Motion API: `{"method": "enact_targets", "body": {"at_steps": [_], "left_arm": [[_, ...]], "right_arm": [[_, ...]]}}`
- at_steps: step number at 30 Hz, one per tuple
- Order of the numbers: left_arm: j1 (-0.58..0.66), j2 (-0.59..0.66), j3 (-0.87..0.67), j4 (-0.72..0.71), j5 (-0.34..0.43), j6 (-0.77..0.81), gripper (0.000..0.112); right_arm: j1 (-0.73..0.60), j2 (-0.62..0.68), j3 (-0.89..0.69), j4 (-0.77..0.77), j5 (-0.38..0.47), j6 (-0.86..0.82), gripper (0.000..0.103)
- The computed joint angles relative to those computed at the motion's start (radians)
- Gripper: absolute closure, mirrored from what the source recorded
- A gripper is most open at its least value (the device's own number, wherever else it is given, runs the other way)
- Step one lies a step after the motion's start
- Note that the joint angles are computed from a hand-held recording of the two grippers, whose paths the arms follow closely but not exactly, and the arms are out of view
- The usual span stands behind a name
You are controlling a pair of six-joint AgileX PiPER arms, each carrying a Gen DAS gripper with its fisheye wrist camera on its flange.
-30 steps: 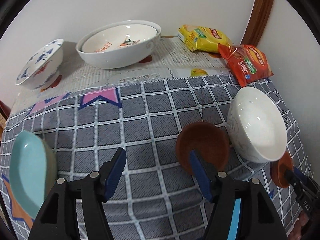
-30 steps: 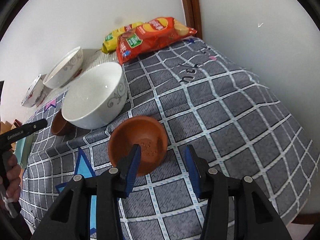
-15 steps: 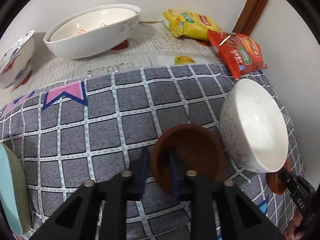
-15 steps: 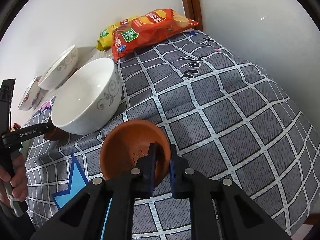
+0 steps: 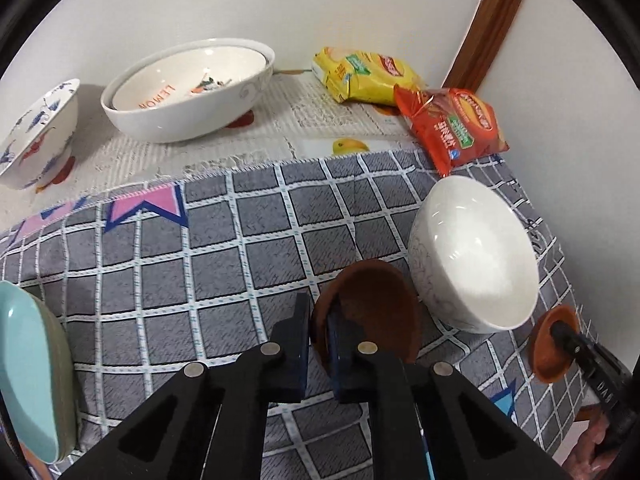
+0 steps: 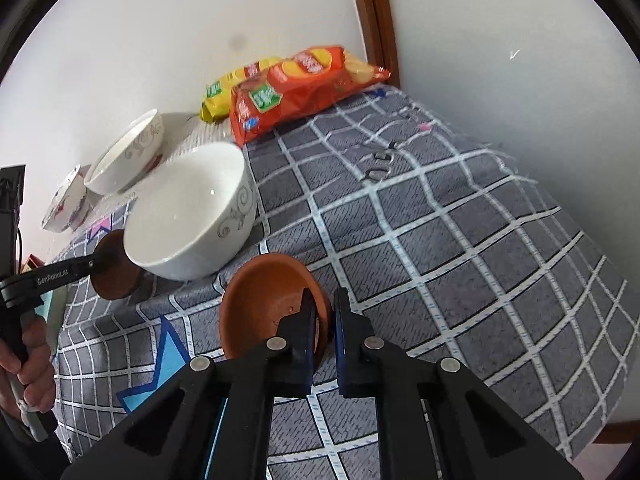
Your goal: Organize plates and bowls
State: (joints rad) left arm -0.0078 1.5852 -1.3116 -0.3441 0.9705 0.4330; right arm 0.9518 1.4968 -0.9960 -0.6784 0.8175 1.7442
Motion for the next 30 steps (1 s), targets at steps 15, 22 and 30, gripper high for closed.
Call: {"method": "enact_targets", "body": {"at_steps": [15, 22, 30], "left_arm": [[0.201, -0.015, -0.09, -0.035, 0.079, 0.084, 0.104], [0.25, 0.019, -0.123, -0.063, 0.087, 0.105, 0.104], [0.256, 0.049, -0.13, -0.094, 0.085, 0.137, 0.104]], "right_arm": [[-0.1, 0.195, -0.418, 0.093, 0.068, -0.359, 0.095], [-0.144, 0.375, -0.612, 0.181, 0.11, -0.497, 0.095], [-0.154, 0.486, -0.734, 0.217, 0.185, -0.568, 0.095]]}}
